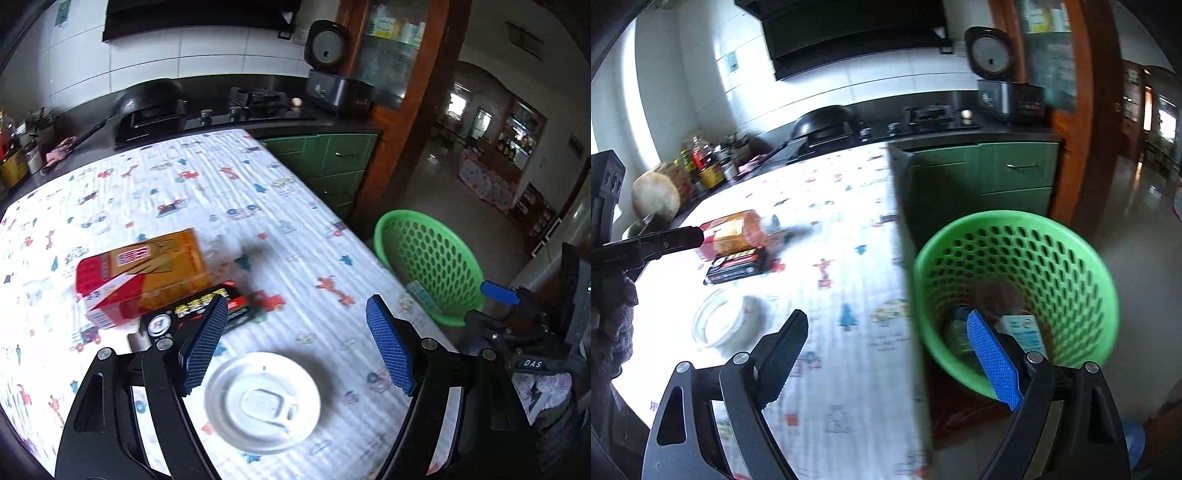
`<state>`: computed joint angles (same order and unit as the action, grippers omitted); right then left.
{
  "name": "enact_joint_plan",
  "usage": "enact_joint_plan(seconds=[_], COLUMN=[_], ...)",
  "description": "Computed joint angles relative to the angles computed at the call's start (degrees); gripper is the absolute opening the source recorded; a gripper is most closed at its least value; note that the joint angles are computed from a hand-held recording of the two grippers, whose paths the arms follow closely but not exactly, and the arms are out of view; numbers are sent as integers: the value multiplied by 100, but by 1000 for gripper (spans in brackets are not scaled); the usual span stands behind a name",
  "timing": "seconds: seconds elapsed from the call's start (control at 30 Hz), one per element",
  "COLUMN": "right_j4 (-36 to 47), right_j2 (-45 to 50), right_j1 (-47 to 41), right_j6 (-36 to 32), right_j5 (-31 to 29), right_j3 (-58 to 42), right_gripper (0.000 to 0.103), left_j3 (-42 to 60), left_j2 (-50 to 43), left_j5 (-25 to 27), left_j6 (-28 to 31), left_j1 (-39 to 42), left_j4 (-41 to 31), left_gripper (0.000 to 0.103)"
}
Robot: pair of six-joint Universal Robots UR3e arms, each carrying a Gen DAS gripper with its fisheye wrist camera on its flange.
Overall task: Collect trash
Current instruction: 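Move both tools back to the table and grasp the white cup lid with the right gripper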
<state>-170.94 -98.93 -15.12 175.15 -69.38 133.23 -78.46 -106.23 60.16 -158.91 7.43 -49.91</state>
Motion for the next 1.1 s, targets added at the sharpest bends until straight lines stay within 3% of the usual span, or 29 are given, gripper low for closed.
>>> enact_joint_plan(seconds=[0.37, 0.43, 0.53, 0.83, 1.1], right_j4=[298, 341, 463, 904, 1246], right_j2=[1787, 2100, 2499, 3483, 4124], right_j1=[1890, 2205, 2595, 3430, 3563], right_j6=[300, 348, 397, 270, 332], right_j5=[-374, -457, -594, -1308, -1624], right_j3=[-1793, -2112, -2575, -3707, -4453], right_gripper=[86, 91, 91, 94, 95], left_j3=[-399, -481, -621, -899, -914], left_j2=[305, 313, 330, 264, 63], left_j5=[-415, -469, -539, -617, -640], left_j6=[398, 481, 598, 1013, 1292], left_j1=[1360, 1477, 1615, 1848, 1801], left_j4=[-207, -244, -300, -420, -499], left_gripper=[75, 71, 66, 64, 61])
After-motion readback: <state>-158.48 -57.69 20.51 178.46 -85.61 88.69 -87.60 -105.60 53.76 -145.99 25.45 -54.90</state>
